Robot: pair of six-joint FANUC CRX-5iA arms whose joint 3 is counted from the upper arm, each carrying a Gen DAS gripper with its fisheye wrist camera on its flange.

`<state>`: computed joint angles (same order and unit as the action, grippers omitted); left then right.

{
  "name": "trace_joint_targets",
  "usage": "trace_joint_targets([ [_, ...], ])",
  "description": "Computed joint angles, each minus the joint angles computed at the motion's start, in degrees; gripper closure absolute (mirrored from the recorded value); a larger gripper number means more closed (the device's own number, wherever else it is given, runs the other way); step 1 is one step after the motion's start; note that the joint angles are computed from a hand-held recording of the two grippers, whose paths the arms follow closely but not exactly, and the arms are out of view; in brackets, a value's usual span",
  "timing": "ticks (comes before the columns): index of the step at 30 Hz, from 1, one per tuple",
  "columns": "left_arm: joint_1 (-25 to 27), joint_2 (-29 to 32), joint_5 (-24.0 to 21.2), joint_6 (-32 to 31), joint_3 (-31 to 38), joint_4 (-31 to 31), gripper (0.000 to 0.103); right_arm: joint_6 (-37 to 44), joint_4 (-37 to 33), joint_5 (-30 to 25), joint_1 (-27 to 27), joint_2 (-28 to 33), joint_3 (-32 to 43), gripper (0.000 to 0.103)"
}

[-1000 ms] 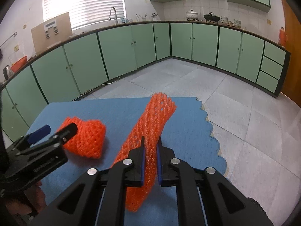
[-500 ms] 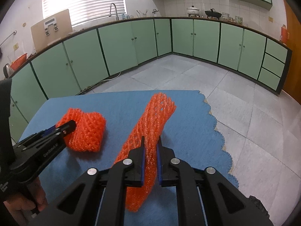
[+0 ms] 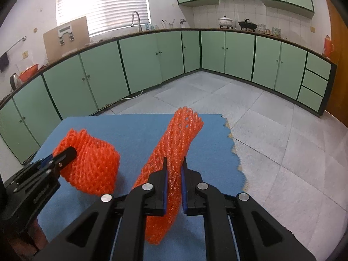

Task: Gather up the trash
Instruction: 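Carry the heart net with the left gripper while the right carries the long net, release both into bin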

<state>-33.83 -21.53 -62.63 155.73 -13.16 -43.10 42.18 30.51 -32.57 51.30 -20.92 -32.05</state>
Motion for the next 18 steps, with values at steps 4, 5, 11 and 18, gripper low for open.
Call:
trace_joint_targets([
  [4, -5.97, -0.46, -3.36, 2.19, 1.03, -1.54, 0.086, 2.16, -2.35, -2.60, 1.08, -4.68, -1.07, 0.093],
  [5, -7.68, -0.27, -4.34, 2.72, 1.52, -2.10, 0.086, 2.47, -2.51, -3.41, 1.45, -6.00, -1.56, 0.093],
  [11, -15.38, 1.40, -7.83, 4.90, 4.22, -3.26, 0.086, 3.33, -3.04, -9.22, 3.83, -15.04, -4.76, 0.093],
  [18, -24.58, 5.10, -11.29, 7.95, 8.79, -5.56, 0.086, 3.01, -2.19, -18.51, 7.12, -25.89, -7.28, 0.093],
])
